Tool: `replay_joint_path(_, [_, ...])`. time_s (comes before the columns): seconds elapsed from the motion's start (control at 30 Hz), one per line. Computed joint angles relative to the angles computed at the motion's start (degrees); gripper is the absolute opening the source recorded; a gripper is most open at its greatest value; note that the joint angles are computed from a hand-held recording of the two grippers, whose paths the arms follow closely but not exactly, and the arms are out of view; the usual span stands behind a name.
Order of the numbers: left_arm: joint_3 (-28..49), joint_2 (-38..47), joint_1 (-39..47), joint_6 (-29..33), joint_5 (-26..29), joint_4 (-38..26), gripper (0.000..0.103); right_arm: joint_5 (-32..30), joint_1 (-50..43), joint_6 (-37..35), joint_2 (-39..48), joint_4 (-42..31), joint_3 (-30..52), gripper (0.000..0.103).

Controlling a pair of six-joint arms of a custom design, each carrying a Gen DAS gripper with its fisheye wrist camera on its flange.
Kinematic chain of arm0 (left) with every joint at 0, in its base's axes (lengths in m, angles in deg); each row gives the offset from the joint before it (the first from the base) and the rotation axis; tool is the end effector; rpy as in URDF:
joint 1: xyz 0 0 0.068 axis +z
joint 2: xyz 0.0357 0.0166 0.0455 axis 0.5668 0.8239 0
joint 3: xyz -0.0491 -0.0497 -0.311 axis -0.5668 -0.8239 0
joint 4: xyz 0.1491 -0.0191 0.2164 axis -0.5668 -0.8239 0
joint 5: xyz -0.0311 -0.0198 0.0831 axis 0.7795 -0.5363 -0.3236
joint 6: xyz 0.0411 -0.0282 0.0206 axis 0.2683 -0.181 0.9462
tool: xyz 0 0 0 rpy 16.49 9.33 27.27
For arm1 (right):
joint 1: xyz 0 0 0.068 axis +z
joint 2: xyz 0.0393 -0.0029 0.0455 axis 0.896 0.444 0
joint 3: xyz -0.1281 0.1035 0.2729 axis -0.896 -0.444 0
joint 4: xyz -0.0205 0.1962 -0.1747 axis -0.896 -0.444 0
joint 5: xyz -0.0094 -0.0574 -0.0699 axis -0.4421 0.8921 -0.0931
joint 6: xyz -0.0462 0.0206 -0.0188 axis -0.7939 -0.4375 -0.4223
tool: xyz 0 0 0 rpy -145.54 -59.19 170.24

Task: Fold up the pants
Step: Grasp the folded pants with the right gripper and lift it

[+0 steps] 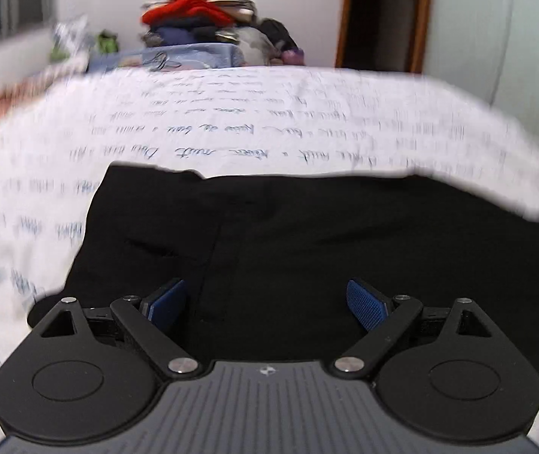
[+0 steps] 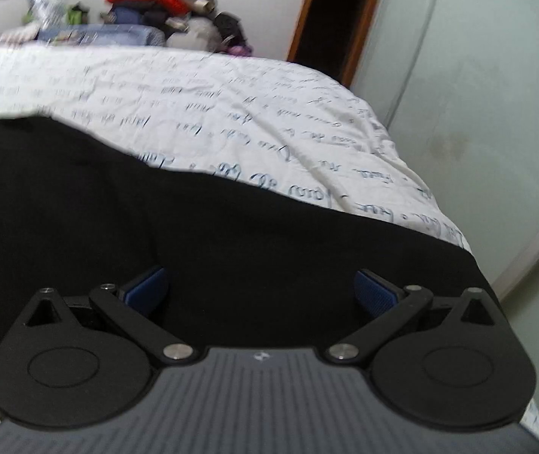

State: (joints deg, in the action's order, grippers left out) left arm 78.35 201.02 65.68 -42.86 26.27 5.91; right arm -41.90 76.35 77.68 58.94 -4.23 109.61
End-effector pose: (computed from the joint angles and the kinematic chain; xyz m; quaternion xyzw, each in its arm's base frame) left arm 0.2881 0.1558 0.0943 -0.0222 0.9058 -0.0389 0.4213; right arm 0.2747 0.0476 0.0627 -0.0077 0.8858 -0.1293 0.4456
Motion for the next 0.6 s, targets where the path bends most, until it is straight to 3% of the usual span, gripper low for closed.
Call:
replay_joint_path(0.1, [-0.97, -2.16, -1.34, -2.83, 1.55, 0.18, 0.093, -0.36, -0.99, 1.02, 1.45, 13.11, -6.36, 0.103])
replay_joint_path(0.17, [-2.78, -3.61, -5.29, -3.25, -1.38, 2.98, 0.095, -0.83, -3.1, 2.42, 0.44, 18.04, -10.26, 0.103])
replay_joint_path(0.2, [-4.16, -4.21, -7.75, -2.78, -3.11, 5.49, 0.097, -2.08, -5.2, 3.1, -0.86, 18.81, -11.78, 0.103])
replay_joint_path(0.27, [-4.58, -5.1, -10.99, -0.12, -1.26, 5.04, 0.097, -6.78, -11.91, 5.42, -5.17, 17.32, -14.02, 0.103])
replay_joint_path(0.37, [-7.37, -6.95, -17.07, 0.0, -0.24, 8.25, 0.097, -18.27, -26.24, 11.22, -10.85, 14.41, -16.29, 0.103])
replay_joint_path(0.43, [-8.82, -7.48, -22.35, 1.4, -1.93, 10.19, 0.097, -29.76, -37.94, 16.54, -13.51, 12.07, -17.07, 0.103])
replay_joint_path(0.53, [-8.46, -7.23, -30.3, 1.57, -4.56, 9.73, 0.097, -48.85, -54.72, 24.45, -8.55, 15.45, -16.92, 0.103])
replay_joint_path(0.6, [-8.13, -6.97, -34.14, 1.88, -4.71, 8.89, 0.097, -57.82, -62.47, 29.86, -4.17, 15.64, -14.75, 0.103])
